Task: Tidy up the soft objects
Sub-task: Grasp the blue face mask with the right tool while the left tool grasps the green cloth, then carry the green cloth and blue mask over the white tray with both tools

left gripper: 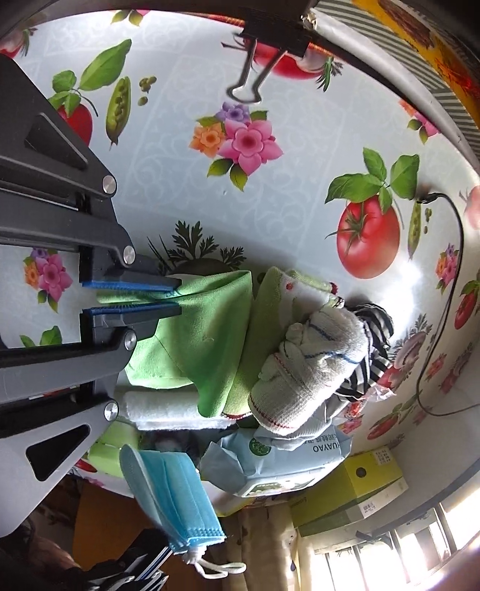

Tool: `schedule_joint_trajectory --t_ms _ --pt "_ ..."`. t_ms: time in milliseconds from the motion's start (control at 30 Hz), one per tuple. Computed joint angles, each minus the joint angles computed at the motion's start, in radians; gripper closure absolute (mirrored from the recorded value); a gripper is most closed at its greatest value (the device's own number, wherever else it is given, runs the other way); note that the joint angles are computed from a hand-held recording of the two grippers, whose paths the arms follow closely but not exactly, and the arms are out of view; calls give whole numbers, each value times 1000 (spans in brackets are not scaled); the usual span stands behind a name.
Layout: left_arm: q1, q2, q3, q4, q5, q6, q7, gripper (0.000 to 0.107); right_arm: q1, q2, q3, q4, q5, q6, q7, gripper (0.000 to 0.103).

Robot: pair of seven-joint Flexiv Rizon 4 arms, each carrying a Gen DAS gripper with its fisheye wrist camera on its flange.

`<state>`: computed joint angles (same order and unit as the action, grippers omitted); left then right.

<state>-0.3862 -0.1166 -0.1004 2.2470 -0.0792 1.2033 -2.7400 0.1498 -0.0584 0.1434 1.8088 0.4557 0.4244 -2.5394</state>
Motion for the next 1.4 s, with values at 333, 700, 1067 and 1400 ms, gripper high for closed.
schedule_joint_trajectory --t_ms 333,700,1067,1400 --pt "2 83 -2 -28 120 -78 -90 104 -6 10 -5 -7 23 -5 -9 100" --pt "40 143 -32 -136 257 -167 -133 104 -18 25 -20 -25 64 -5 -19 100" --pt "22 27 -32 -311 258 -190 -10 104 -58 17 -48 -60 103 5 -2 100" --pt "-25 -102 -18 -486 211 -208 159 104 -120 -20 -74 -118 133 22 28 100"
